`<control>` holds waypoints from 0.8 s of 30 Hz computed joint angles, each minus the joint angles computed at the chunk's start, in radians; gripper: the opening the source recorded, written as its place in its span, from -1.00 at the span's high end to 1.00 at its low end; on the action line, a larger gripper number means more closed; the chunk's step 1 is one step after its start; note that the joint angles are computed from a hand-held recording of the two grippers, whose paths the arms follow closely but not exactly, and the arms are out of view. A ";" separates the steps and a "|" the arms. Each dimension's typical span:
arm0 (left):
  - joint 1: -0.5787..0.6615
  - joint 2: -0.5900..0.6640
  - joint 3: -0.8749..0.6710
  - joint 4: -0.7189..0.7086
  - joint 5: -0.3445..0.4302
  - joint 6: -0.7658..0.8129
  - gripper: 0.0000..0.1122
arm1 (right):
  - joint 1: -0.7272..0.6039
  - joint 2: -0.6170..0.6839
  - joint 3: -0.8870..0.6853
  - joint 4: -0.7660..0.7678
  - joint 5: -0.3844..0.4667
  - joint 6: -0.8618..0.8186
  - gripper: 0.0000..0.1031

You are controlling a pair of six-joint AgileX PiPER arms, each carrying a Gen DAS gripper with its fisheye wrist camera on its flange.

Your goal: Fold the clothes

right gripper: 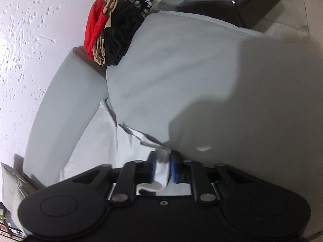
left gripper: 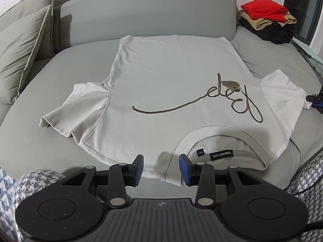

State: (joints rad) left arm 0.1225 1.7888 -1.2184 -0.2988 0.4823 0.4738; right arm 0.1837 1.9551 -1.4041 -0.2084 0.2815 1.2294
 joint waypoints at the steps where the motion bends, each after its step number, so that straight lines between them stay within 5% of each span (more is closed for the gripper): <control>1: 0.003 -0.003 0.004 -0.009 -0.002 0.008 0.30 | 0.005 0.006 -0.019 -0.022 0.021 0.007 0.96; 9: 0.039 -0.009 0.006 -0.091 -0.011 0.059 0.31 | 0.136 0.022 -0.163 -0.435 0.161 0.240 0.96; 19: 0.085 0.002 0.005 -0.161 -0.012 0.108 0.31 | 0.357 0.246 -0.607 -0.334 0.374 -0.321 0.96; 24: 0.100 0.008 -0.002 -0.156 -0.008 0.097 0.31 | 0.413 0.381 -0.798 -0.135 0.513 -0.662 0.93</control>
